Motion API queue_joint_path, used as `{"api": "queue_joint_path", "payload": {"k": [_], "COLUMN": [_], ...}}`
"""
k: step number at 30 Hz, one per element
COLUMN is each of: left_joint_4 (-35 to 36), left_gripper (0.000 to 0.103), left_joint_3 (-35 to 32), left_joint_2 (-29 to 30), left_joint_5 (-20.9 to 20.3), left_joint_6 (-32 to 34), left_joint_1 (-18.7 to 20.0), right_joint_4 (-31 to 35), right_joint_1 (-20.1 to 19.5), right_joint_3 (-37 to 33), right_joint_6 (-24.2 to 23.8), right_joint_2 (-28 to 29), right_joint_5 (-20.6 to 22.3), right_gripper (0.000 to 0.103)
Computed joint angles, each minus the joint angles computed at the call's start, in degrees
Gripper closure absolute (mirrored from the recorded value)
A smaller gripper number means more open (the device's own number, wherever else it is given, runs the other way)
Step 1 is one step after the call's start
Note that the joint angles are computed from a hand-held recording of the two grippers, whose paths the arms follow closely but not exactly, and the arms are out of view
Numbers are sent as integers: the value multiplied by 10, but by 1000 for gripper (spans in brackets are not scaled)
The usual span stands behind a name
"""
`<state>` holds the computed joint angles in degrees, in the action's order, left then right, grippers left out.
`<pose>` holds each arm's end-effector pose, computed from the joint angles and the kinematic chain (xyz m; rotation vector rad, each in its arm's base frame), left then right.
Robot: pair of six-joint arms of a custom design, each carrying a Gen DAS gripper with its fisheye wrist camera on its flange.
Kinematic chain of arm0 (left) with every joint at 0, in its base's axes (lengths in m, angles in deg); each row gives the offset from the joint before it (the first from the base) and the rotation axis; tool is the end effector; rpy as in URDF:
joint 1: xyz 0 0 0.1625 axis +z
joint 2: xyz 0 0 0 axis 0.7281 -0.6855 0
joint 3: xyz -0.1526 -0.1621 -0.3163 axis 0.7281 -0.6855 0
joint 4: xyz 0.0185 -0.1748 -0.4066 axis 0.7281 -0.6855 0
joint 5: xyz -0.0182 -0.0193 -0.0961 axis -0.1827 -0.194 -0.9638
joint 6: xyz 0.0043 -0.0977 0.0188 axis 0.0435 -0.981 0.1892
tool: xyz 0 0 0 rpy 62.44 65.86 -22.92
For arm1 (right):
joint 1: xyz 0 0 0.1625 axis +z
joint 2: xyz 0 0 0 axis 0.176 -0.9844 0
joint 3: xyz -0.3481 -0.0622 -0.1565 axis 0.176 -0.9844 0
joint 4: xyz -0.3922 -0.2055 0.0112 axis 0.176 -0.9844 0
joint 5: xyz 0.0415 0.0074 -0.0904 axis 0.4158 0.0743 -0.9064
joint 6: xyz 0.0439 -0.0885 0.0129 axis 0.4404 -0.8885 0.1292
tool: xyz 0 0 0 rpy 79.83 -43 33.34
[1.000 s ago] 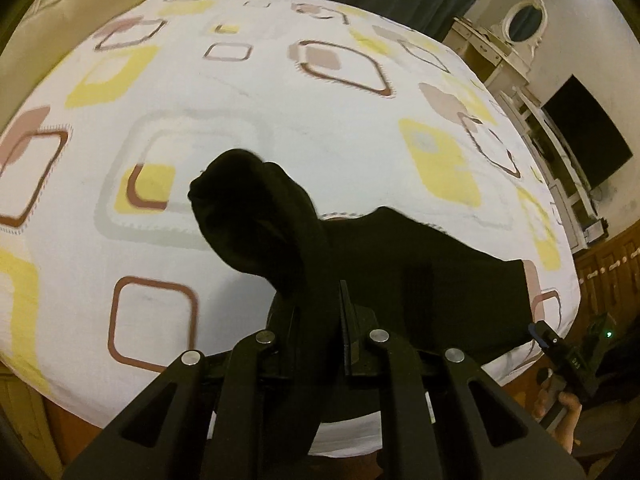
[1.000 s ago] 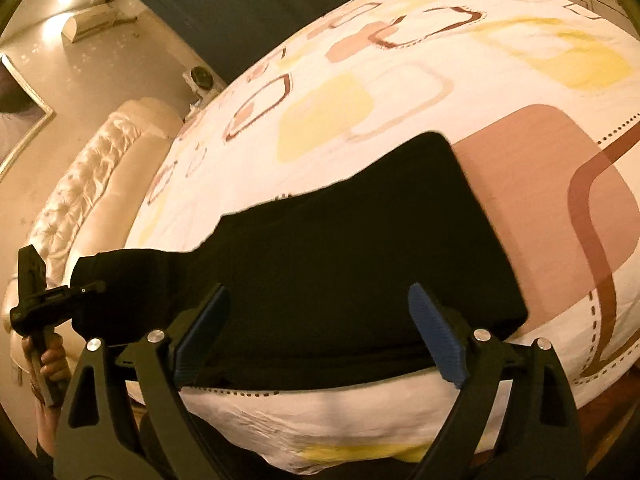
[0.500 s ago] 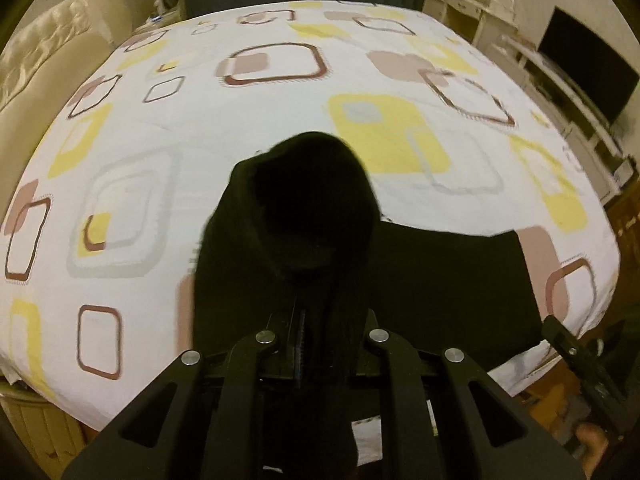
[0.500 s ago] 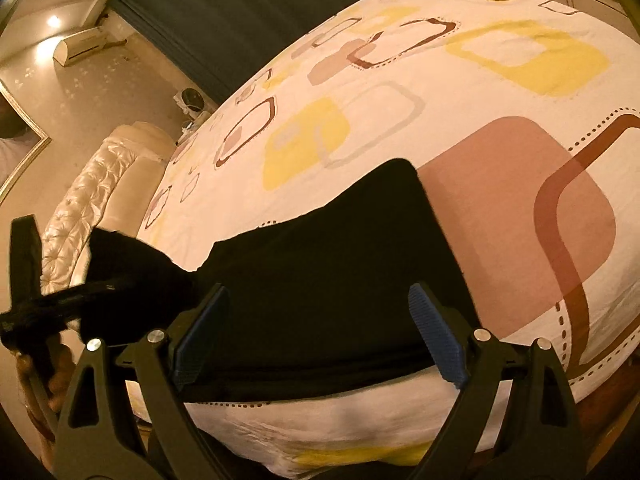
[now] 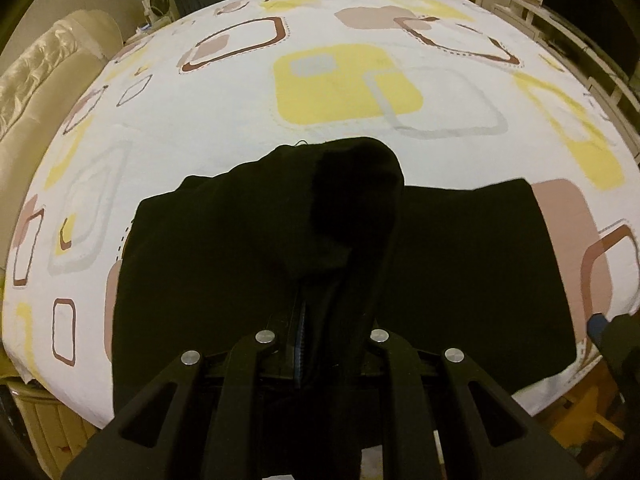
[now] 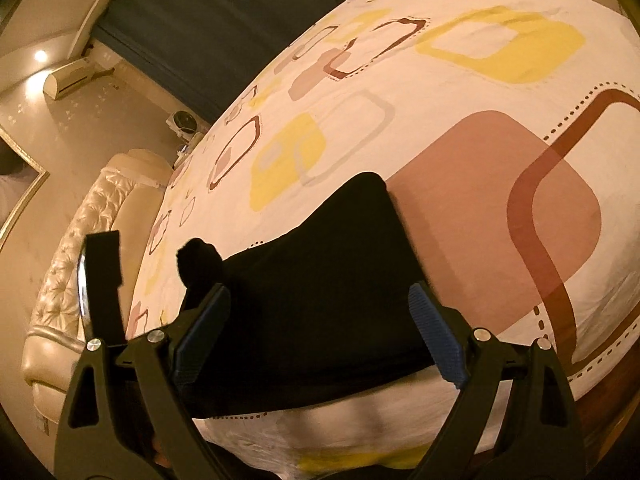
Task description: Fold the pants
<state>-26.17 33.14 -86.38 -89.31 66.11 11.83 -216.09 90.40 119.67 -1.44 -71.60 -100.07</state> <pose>-0.2579 -0.8144 0.1526 0.7703 2.2259 -0.2939 0.2097 -0.6536 0.1687 -0.4857 -2.5382 1.3973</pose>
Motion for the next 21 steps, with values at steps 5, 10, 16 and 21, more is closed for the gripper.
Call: {"api": "queue_joint_path", "payload": {"k": [5, 10, 16, 21], "left_joint_4": [-72, -161, -159, -160], "left_gripper": [89, 86, 82, 71], "left_joint_3": [49, 99, 129, 150], "left_joint_2": [3, -3, -35, -56], "left_joint_5": [45, 73, 5, -42], "left_joint_6": [33, 92, 103, 110], "left_joint_1": [-8, -17, -22, -29], "right_joint_4": [-6, -13, -26, -47], "right_joint_1": [-4, -5, -5, -5], "right_joint_3": [5, 7, 13, 24], "right_joint_6": [11, 9, 7, 7], "right_joint_2": [-2, -3, -11, -21], "right_joint_5": [1, 2, -4, -13], "right_gripper": [12, 12, 12, 12]}}
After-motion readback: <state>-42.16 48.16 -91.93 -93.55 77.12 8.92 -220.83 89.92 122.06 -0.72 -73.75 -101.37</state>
